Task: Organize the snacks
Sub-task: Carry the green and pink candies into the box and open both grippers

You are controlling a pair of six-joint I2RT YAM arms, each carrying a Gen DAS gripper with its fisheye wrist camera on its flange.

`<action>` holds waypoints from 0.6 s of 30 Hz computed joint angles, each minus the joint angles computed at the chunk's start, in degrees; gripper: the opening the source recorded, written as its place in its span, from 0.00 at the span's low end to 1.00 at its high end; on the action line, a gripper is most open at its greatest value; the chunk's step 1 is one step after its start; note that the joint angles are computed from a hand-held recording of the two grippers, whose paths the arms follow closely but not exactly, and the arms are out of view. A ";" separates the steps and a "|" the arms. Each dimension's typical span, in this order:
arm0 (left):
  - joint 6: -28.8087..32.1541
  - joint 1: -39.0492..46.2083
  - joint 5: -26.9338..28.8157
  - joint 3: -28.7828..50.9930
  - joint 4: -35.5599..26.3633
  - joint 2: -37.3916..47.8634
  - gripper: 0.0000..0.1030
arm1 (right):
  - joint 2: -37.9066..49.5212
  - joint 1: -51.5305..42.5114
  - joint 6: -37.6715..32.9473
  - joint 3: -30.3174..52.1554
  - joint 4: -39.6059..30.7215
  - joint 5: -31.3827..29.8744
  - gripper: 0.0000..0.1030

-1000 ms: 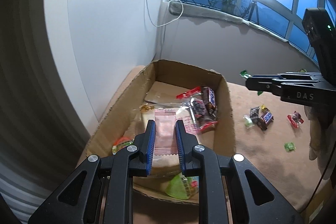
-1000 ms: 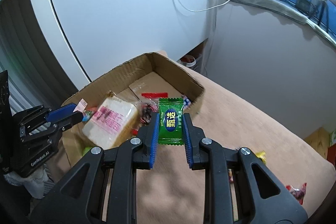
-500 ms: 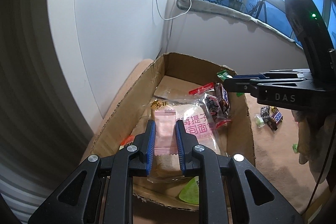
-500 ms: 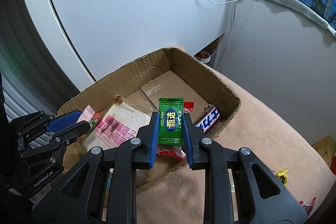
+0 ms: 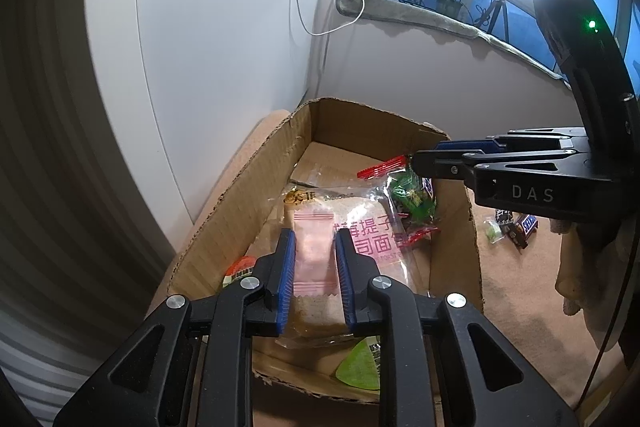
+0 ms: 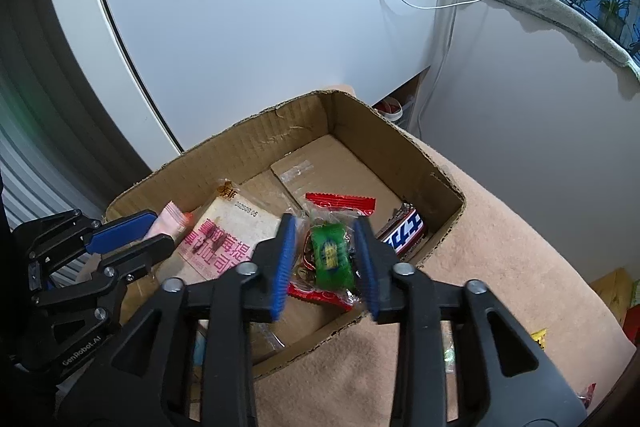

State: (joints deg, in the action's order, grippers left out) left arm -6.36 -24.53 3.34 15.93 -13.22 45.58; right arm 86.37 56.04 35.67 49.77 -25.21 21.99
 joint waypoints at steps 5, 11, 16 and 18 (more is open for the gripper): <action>-0.69 -0.50 -0.44 -0.04 -0.59 -0.94 0.27 | -1.39 0.93 0.58 -0.18 -1.18 1.08 0.37; -1.93 -2.46 -1.86 0.33 -2.79 -3.47 0.27 | -3.78 2.24 1.63 -0.18 -3.54 2.70 0.37; -3.75 -5.73 -4.25 1.12 -5.71 -6.45 0.27 | -6.96 4.03 3.20 -0.56 -6.36 4.56 0.37; -4.79 -7.65 -5.69 1.50 -7.12 -7.90 0.27 | -8.19 4.77 3.91 -0.80 -7.48 5.39 0.37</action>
State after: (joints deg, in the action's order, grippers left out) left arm -11.15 -32.18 -2.36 17.44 -20.34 37.68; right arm 78.18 60.81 39.58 48.97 -32.69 27.38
